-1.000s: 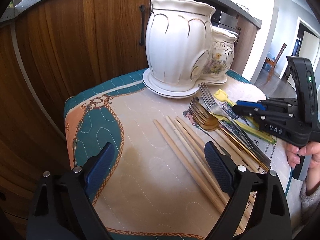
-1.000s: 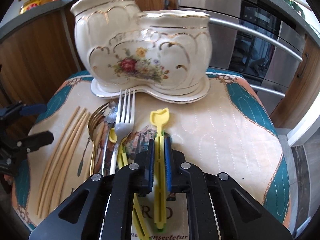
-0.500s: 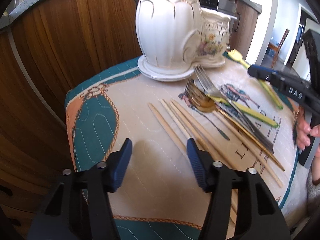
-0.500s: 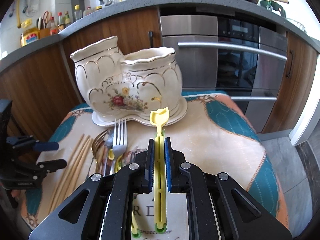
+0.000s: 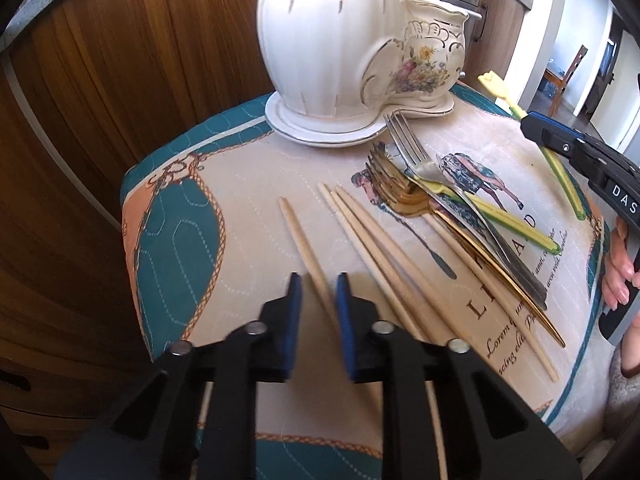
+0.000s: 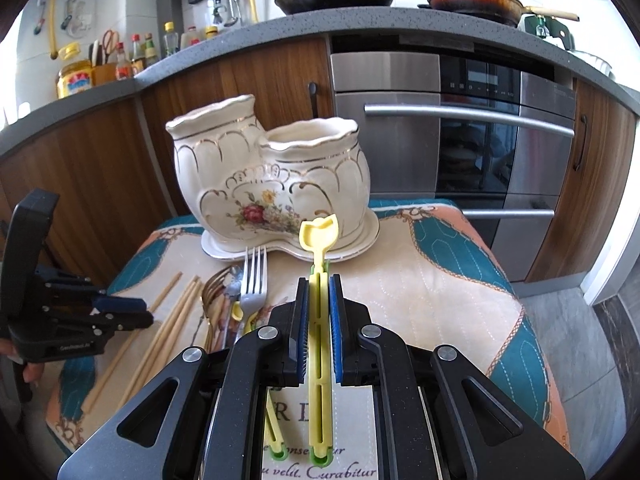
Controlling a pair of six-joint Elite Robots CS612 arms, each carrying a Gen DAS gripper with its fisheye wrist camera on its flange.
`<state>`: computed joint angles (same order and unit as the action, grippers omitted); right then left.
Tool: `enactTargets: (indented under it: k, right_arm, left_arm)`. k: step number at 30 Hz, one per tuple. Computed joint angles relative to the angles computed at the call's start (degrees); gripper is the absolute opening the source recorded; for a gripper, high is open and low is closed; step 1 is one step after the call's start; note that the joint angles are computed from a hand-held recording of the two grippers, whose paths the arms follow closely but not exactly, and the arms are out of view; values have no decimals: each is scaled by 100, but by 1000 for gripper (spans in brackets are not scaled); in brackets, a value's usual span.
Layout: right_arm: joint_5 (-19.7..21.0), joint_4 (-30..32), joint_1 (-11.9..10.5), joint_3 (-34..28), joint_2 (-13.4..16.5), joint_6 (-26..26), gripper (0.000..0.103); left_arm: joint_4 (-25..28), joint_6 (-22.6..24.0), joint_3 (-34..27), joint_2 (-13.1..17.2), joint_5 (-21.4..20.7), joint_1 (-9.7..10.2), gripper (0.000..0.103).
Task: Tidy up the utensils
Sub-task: 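Close the left tool on a wooden chopstick and lift it, then insert the chopstick into the larger cup with left tool while right tool drops tongs into smaller cup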
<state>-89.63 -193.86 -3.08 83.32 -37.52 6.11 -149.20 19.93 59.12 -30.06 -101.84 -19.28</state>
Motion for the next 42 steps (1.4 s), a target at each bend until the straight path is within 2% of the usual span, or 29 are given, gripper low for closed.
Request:
enactTargets:
  k: [6, 13, 16, 20, 27, 30, 34, 37, 42]
  right_arm:
    - [-10, -231, -16, 70, -18, 96, 11]
    - [-100, -436, 3, 93, -9, 85, 11]
    - [-41, -607, -10, 117, -4, 207, 11]
    - [92, -1153, -43, 164, 0, 446, 11]
    - [133, -1454, -50, -68, 21, 657, 11]
    - [162, -1426, -40, -403, 93, 659, 11]
    - [387, -1384, -82, -962, 291, 873, 11]
    - [538, -1305, -137, -1410, 486, 1227, 11]
    - [751, -1054, -228, -2029, 789, 1646, 11]
  left_arm:
    - [-172, -78, 78, -5, -182, 51, 8]
    - [-692, -155, 320, -105, -554, 110, 7]
    - [-1184, -195, 474, -175, -932, 161, 6]
    - [-2141, -350, 633, -226, -1418, 226, 6]
    - [-3184, -868, 460, -130, -2094, 311, 6]
    - [-3568, -1180, 170, -8, -2351, 337, 6]
    - [-3526, -1516, -428, 213, -2585, 338, 6]
    - [-3445, -1831, -1030, 465, -2642, 315, 6]
    - [-3728, -2389, -2036, 927, -2516, 253, 6]
